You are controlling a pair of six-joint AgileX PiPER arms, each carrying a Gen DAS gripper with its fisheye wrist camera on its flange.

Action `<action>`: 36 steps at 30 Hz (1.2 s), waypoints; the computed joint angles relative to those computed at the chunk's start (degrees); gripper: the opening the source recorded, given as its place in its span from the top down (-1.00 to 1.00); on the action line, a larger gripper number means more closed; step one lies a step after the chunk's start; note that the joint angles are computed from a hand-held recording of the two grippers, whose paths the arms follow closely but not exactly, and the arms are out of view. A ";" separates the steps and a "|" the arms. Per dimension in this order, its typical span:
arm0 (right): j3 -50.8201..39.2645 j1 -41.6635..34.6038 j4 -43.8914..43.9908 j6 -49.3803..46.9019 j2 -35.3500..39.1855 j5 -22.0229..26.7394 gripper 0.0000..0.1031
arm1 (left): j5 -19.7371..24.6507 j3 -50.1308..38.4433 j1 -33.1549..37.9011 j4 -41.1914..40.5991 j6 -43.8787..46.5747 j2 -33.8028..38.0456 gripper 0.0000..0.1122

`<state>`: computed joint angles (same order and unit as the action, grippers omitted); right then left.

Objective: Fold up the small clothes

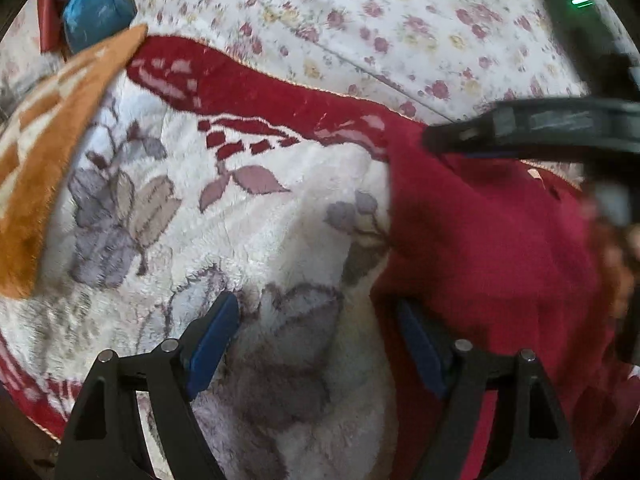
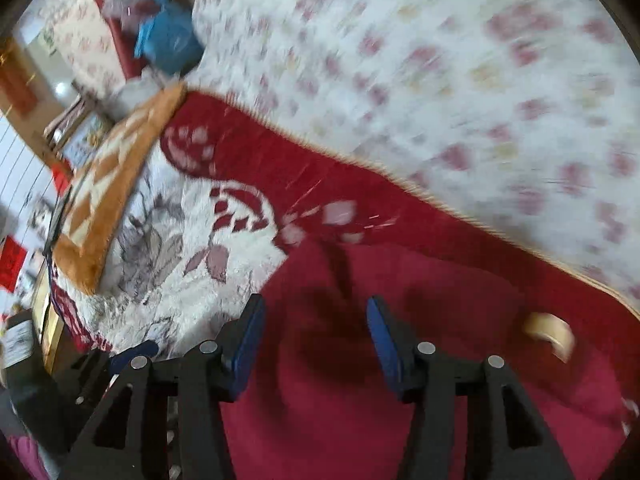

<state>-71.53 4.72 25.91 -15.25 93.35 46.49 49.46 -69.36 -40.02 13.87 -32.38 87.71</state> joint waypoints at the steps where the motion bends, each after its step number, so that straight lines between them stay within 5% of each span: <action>1: -1.44 0.28 0.05 0.02 2.17 0.45 -0.02 | -0.34 0.12 0.66 -1.07 0.90 0.02 -0.48; 2: -3.02 0.75 0.75 -1.05 4.44 1.13 0.24 | -0.88 0.27 1.75 -2.92 2.64 -0.01 -0.48; 3: -3.75 1.65 0.71 -1.63 5.21 1.20 0.93 | -1.14 0.40 2.48 -4.19 3.97 -0.16 -0.48; 12: -4.90 5.37 2.89 0.96 8.61 -6.66 0.90 | -0.34 1.11 6.07 -3.84 4.06 -2.88 -0.47; 15: -0.69 3.36 4.75 0.45 2.27 -6.78 0.82 | -0.71 0.41 4.20 -0.08 1.31 -3.85 -0.47; 17: 3.26 1.68 5.97 -1.33 -4.39 -4.57 0.57 | -1.23 -0.29 3.02 1.27 0.07 -4.41 -0.47; 19: 8.27 1.71 -1.97 3.92 -10.07 -4.31 0.07 | -2.52 -0.96 2.23 1.37 -0.94 -4.60 -0.48; 22: 15.77 2.39 -8.79 9.71 -14.80 -5.51 0.06 | -1.33 -4.21 0.44 1.48 -0.86 -1.05 -0.49; 25: 21.14 2.65 -11.47 13.26 -14.47 -9.77 0.06 | 4.45 -9.19 -1.26 2.09 -0.28 6.02 -0.51; 30: 25.28 -1.71 -13.01 12.82 -26.53 -5.23 -0.07 | 3.66 -8.18 -0.75 1.66 -2.74 4.70 -0.53; 36: 31.76 -15.46 -28.37 20.28 -35.89 -2.59 -0.24 | 2.15 -8.15 -4.61 6.24 -6.80 2.26 -0.53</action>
